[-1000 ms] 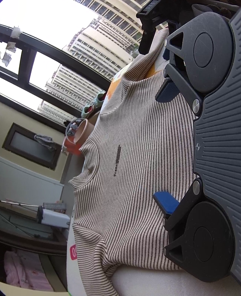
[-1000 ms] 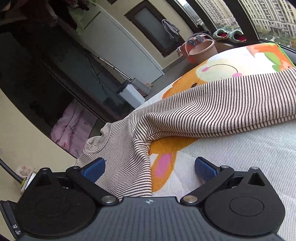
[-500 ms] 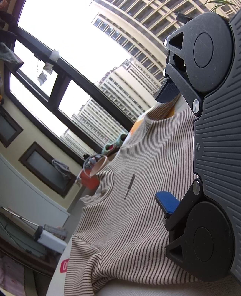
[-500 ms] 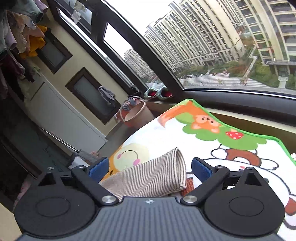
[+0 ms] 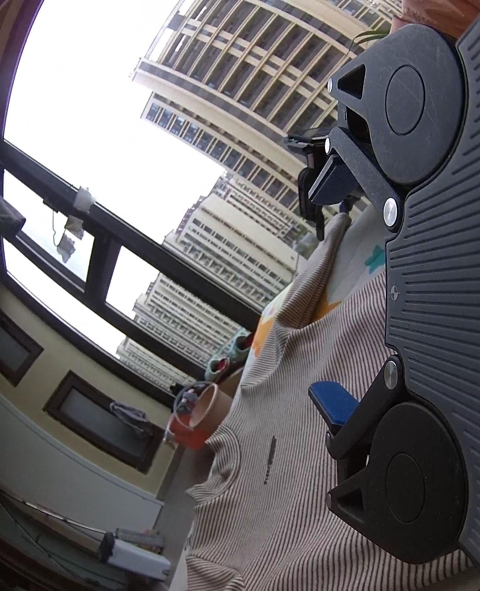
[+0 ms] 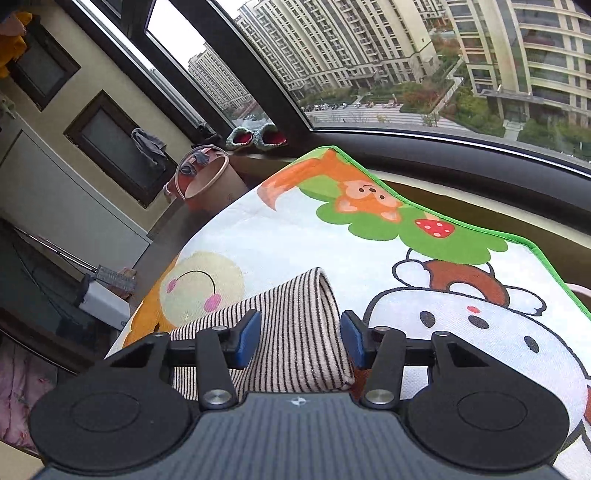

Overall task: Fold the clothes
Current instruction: 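Lift the grasped sleeve cuff with the right gripper and carry it across the body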

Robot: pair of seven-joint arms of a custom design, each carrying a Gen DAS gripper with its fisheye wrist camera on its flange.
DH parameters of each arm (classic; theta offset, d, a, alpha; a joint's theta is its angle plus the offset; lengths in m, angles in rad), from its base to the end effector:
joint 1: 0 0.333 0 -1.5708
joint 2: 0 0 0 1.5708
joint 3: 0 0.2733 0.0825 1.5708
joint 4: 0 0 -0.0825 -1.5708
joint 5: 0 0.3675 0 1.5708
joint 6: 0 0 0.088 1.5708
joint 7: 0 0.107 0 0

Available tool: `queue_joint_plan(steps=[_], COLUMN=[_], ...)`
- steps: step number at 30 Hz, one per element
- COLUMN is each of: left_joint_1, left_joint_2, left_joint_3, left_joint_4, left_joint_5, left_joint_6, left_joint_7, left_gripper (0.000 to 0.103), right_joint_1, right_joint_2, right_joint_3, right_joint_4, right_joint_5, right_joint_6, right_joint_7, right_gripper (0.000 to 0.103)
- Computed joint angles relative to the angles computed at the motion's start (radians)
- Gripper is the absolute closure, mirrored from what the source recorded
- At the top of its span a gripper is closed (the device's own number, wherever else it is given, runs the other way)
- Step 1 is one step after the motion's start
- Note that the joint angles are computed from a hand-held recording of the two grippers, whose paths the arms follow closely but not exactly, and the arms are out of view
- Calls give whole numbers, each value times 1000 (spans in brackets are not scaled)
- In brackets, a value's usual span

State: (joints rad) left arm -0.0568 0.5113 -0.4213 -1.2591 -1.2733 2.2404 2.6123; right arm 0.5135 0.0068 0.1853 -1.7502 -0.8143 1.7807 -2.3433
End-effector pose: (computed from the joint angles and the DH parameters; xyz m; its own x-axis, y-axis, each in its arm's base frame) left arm 0.6472 -0.2830 0.5324 -0.7932 -0.2536 0.5537 -0.5785 0.0294 -0.8152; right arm 0.4664 0.3096 0.5405 -0.8501 -0.2096 -0.4832 0.0912 0.8450 -0.5270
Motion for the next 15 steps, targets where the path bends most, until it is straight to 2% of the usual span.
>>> queue_joint_plan(steps=[1,2,3,6,10,15], left_joint_1=[11,19,26,30,22,13], left_joint_2=[-4,-7,-9,-18,-17,-15], left_joint_3=[-7,-12,-15,-13,-9,1], left_joint_4=[-8,-13,-17,-31,-27,-20], left_joint_5=[-23,-40,-57,-82,-92,-70], left_joint_6=[-5,-13,-23,-35,-40,-43], left_joint_7=[15,26,37,50,57,35], left_gripper=[0,0,0,0,0,0], right_joint_1=[0,2,7,27,64,138], right_joint_2=[25,47,61,94,152,333], right_joint_3=[0,-2,-4,-9,-21,-68], right_joint_4=[40,79,109,197,350,680], right_joint_5=[17,33,37,20,-68,-161], right_joint_6=[-32,-63,-87,-152,-197,-203], right_joint_7=[-32,-57,-70,-112,-243,-478], right_gripper=[63,75,82,92,98,99])
